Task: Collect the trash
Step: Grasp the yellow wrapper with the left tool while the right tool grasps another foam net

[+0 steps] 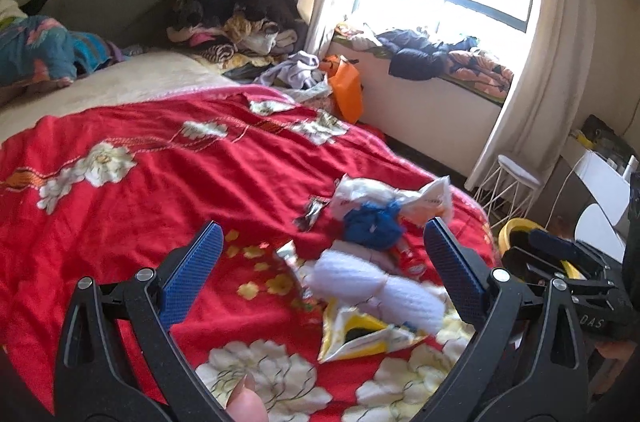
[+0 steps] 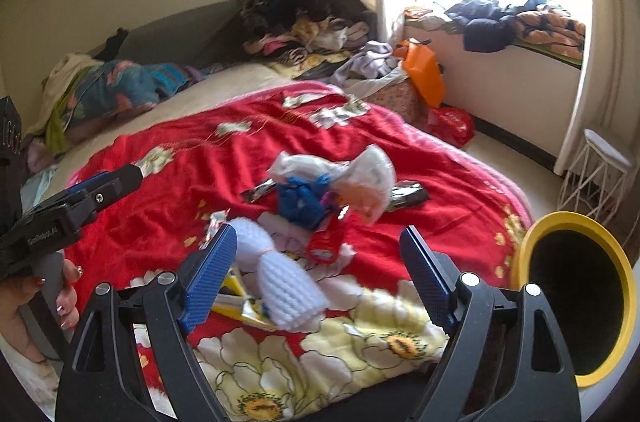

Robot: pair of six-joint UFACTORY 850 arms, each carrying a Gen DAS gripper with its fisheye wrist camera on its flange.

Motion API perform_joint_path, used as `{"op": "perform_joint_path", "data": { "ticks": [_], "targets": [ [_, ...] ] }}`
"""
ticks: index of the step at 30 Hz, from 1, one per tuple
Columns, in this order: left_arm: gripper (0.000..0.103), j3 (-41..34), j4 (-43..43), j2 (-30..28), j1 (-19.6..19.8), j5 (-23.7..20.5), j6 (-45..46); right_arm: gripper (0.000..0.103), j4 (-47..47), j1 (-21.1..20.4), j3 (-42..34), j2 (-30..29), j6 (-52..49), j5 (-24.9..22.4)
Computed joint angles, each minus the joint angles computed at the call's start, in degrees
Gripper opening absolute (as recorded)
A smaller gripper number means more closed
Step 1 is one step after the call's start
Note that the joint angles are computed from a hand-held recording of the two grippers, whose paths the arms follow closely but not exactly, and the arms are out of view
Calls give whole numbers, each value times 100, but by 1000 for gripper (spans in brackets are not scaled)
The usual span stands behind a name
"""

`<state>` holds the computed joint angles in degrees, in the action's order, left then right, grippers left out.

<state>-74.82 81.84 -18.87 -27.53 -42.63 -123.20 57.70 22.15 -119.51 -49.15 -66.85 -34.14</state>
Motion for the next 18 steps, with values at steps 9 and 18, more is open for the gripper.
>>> {"op": "perform_joint_path", "data": {
  "ticks": [9, 18],
  "targets": [
    [92, 512, -580, 163, 167, 672, 113, 81, -939, 164, -732, -562, 728, -523],
    [71, 628, -783, -45, 337, 1664, 121, 66, -2292, 311, -2559, -1784, 2144, -1506]
  ]
}}
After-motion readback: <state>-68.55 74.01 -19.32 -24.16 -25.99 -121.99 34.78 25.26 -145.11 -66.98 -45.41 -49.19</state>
